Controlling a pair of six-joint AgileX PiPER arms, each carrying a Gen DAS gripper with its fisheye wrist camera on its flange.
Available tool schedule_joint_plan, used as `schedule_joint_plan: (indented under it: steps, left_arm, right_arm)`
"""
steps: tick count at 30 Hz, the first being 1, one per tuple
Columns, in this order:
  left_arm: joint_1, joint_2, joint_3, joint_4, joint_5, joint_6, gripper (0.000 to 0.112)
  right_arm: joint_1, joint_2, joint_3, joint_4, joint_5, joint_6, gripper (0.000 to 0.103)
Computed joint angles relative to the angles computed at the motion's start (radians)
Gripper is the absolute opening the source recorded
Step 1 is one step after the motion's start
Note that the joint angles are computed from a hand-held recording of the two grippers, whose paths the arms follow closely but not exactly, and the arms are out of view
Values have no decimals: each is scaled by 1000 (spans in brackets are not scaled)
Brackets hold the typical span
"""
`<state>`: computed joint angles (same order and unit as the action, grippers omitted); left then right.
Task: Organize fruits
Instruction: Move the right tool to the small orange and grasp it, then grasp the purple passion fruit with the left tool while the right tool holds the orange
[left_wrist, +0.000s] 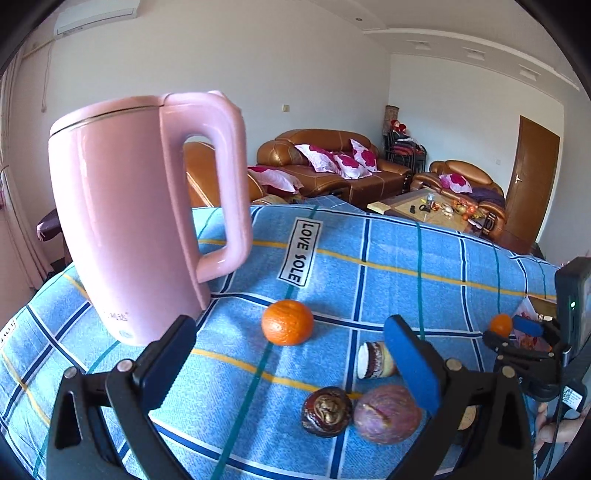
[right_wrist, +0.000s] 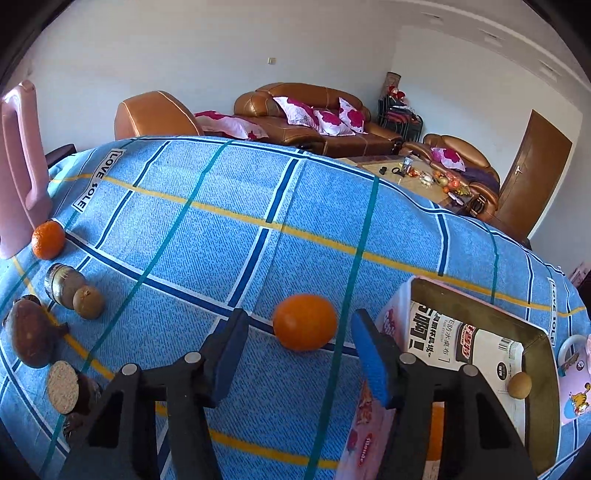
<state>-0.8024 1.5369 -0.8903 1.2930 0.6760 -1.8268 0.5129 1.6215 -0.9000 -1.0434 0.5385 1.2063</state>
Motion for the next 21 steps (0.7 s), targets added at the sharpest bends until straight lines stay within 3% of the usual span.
schedule_joint_plan:
  steps: [3, 5, 8, 12, 17, 21]
  left_arm:
    - [31, -14, 20, -8, -43, -10, 103]
    - [47, -22, 30, -8, -96, -4, 103]
    - [33, -24, 28, -39, -129, 61, 103]
    - [0, 1, 0, -87, -145, 174, 103]
    - [-41, 21, -18, -128, -168, 283, 100]
    - [-63, 50, -44, -195, -167, 372, 98]
  right_arm:
    - [20, 60, -58, 42, 69, -72, 58]
    - [6, 61, -64, 63, 51, -95, 56]
    - [4, 53, -62, 72, 62, -91, 42]
    - [14, -2, -9, 60, 32, -55, 41]
    - [69, -199, 189, -225, -102, 316, 41]
    - [157, -301, 293, -424, -88, 591, 41]
